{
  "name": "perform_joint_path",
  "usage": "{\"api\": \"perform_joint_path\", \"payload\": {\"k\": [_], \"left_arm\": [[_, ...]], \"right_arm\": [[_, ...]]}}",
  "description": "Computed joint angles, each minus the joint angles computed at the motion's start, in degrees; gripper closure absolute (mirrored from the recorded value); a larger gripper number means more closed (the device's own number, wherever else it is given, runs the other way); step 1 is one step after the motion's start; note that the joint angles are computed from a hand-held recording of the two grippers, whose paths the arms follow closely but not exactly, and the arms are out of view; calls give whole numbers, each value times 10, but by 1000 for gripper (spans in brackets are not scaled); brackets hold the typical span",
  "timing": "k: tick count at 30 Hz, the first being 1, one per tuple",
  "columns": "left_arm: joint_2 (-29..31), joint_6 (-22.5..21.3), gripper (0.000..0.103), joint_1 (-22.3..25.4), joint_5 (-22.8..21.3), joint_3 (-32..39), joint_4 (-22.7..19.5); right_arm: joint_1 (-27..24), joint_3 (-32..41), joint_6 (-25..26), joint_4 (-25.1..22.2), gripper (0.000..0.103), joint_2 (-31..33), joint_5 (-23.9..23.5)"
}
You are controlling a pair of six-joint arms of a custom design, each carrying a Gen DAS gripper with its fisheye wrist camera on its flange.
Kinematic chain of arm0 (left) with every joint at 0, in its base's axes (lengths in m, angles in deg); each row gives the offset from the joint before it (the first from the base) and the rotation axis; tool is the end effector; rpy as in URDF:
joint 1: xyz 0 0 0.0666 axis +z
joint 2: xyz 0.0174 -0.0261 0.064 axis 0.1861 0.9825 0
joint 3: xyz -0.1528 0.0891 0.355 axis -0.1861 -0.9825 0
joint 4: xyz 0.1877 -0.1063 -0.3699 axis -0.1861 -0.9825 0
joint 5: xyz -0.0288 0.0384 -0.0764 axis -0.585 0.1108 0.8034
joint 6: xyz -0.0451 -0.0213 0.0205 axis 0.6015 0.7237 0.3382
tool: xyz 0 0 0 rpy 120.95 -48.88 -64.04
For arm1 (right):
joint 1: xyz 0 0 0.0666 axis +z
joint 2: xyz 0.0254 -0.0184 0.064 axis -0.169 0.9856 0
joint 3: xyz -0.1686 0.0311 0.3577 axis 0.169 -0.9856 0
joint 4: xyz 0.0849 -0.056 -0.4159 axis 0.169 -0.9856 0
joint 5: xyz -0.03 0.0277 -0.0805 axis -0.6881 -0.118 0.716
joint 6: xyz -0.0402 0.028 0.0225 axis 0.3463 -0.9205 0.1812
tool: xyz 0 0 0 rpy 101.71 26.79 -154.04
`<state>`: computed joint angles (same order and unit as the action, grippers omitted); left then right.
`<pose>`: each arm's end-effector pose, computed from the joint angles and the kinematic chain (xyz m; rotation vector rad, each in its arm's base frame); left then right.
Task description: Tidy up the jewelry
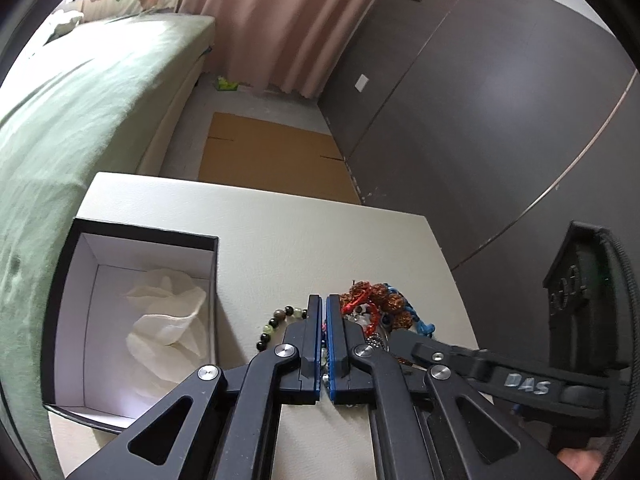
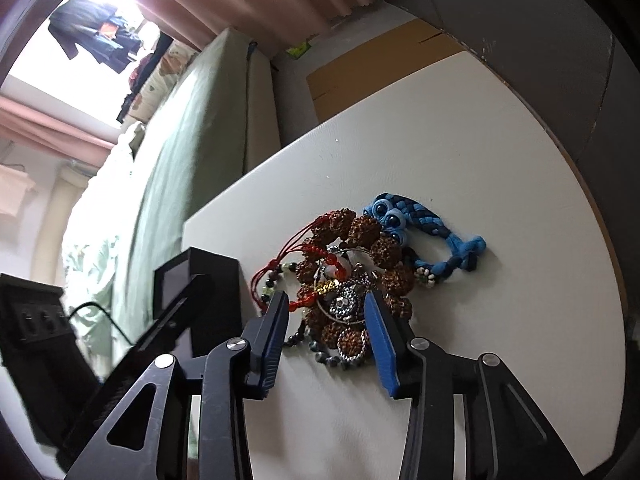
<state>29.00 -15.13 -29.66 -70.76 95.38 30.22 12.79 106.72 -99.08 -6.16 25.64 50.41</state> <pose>0.4193 -0.3449 0.4816 -0.3922 2.3696 -0.4686 0.4617 0.2069 0.4385 -0.0937 2.7311 0.8301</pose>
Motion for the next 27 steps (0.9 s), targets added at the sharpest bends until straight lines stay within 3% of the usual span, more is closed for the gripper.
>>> {"api": "perform_joint_path", "payload": {"k": [3,7,10,12,14,18,22,27], "left_arm": [[-1,9,102,8,18,2,-12],[4,28,100,19,62,3,-20],[16,30,91,21,86,14,-27],[20,30,60,17,89,17,-19],[21,29,46,11,73,18,-9],[35,22,46,3,54,30,-10],[59,13,46,-6,16,57,-41],[66,4,46,-10,15,61,-33]], "right_arm": [[8,8,8,-12,63,10,20],[-3,2,-6,-5,63,1,7],[-21,-8,-15,4,63,-17,1],[-31,-12,-20,7,63,-23,-4],[-43,-14,-20,4,63,-28,-11],[-55,-16,-19,2,63,-31,-23],[-62,-18,-19,6,63,-34,-34],[-64,-18,-20,6,63,-34,-39]]}}
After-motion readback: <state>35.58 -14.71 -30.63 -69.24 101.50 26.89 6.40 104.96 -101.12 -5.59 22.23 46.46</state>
